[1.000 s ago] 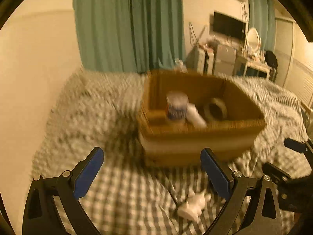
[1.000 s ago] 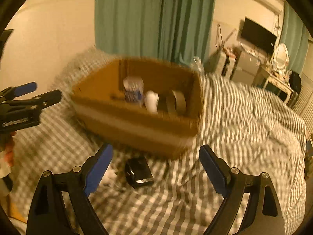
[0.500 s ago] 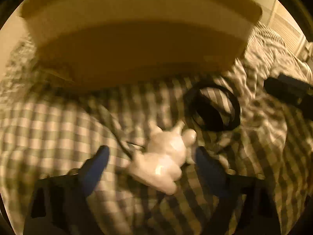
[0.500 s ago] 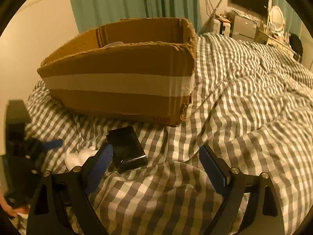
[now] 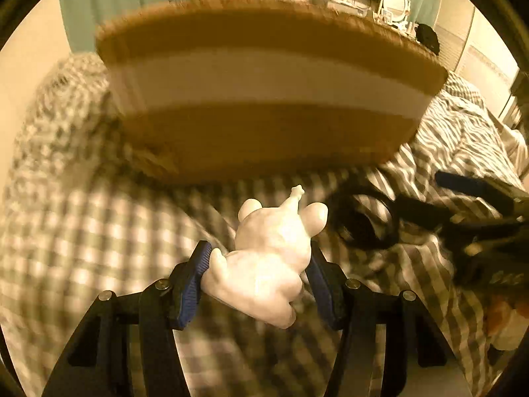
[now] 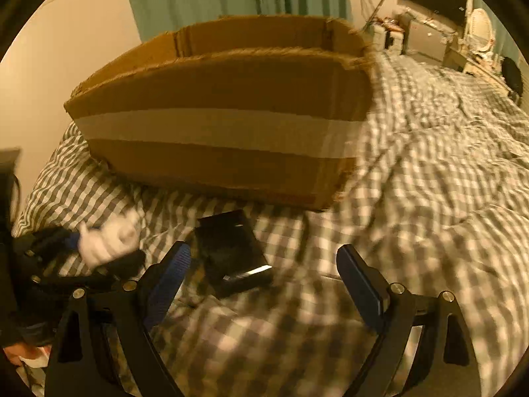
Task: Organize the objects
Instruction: 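Grasp the white figurine with the left gripper while the right grasps the black object, then lower the figurine and black object into the box and release both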
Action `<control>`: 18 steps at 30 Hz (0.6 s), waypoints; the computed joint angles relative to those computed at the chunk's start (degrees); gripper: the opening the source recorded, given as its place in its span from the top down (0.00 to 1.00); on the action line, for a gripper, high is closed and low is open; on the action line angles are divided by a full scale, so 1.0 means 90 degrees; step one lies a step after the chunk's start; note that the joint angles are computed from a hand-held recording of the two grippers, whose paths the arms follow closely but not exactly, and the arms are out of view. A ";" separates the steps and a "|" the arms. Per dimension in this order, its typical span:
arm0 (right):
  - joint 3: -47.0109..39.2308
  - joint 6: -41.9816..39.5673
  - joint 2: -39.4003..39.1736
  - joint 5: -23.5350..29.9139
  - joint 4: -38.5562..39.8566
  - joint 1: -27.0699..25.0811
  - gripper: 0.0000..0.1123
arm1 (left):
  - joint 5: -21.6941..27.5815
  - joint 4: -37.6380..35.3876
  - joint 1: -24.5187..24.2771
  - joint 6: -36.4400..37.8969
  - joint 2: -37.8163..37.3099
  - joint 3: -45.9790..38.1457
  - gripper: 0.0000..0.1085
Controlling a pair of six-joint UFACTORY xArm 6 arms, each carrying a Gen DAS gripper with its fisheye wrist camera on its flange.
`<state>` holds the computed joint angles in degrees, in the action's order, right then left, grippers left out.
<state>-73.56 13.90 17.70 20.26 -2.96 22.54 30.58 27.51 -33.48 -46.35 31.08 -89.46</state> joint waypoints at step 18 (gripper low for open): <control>-0.1463 0.0248 0.1270 0.1338 -0.0547 0.0327 0.40 | -0.0021 0.0097 0.0258 -0.0025 0.0026 0.0042 0.46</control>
<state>-86.73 16.14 29.13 32.31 -7.88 25.48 30.38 28.38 -31.16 -46.57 31.31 -89.09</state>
